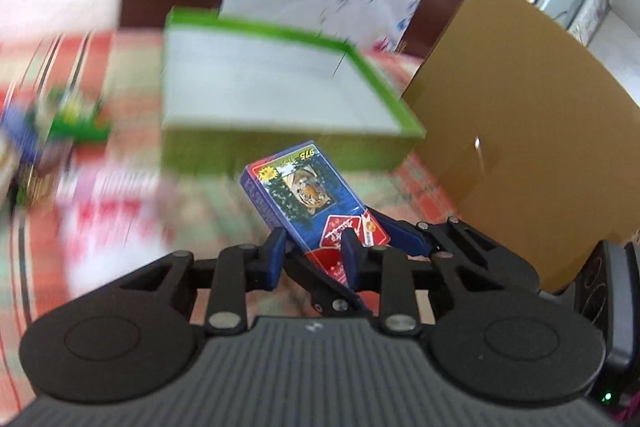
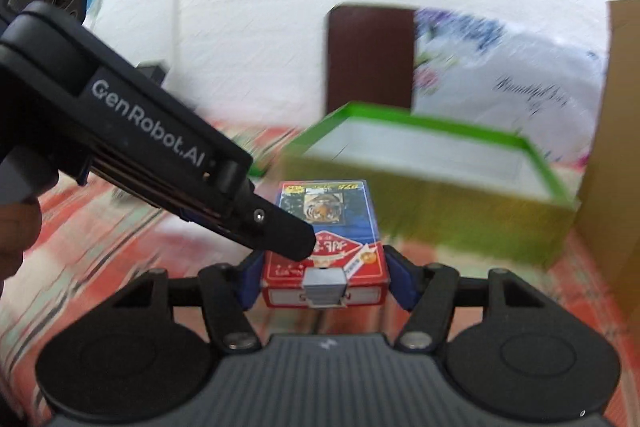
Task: Organize objects
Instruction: 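Carry the blue-and-red card box in the left gripper into the green box, then open the left gripper to drop the card box, then withdraw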
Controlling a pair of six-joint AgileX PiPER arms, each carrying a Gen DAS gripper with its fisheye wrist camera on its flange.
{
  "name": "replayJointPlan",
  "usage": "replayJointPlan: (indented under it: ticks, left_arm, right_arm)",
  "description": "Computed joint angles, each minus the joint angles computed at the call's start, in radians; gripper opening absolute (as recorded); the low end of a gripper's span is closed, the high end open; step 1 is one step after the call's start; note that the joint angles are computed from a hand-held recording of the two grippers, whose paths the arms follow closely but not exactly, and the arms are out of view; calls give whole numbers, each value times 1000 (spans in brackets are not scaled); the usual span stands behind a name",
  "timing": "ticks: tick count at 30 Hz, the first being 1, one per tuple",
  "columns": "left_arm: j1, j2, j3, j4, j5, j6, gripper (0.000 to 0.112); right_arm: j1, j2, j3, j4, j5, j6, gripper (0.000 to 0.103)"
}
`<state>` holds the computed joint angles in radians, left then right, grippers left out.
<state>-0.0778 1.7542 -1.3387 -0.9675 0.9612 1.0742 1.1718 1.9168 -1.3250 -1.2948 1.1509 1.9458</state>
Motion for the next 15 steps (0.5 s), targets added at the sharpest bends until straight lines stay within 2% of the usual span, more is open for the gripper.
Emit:
replayJointPlan:
  ticks: [4, 8, 9, 10, 12, 13, 15]
  left_arm:
    - [-112, 60, -169, 25, -71, -82, 32]
    - [-216, 183, -384, 98, -131, -216, 33]
    - [-241, 208, -408, 112, -189, -257, 34]
    - [-269, 194, -397, 137, -206, -259, 42]
    - [-325, 206, -389, 286, -335, -379, 50]
    - [-339, 213, -381, 338, -374, -418, 52]
    - [-333, 231, -384, 321, -374, -401, 54]
  right_arm:
    - [-80, -60, 57, -88, 34, 2, 61]
    - [-200, -104, 132, -179, -15, 56, 61]
    - [-229, -103, 141, -200, -24, 55, 62]
    - [-255, -83, 138, -217, -12, 43, 71]
    - [-276, -31, 111, -201, 55, 12, 89]
    - [-287, -37, 130, -208, 38, 41, 86]
    - [-288, -74, 203, -223, -9, 142, 86]
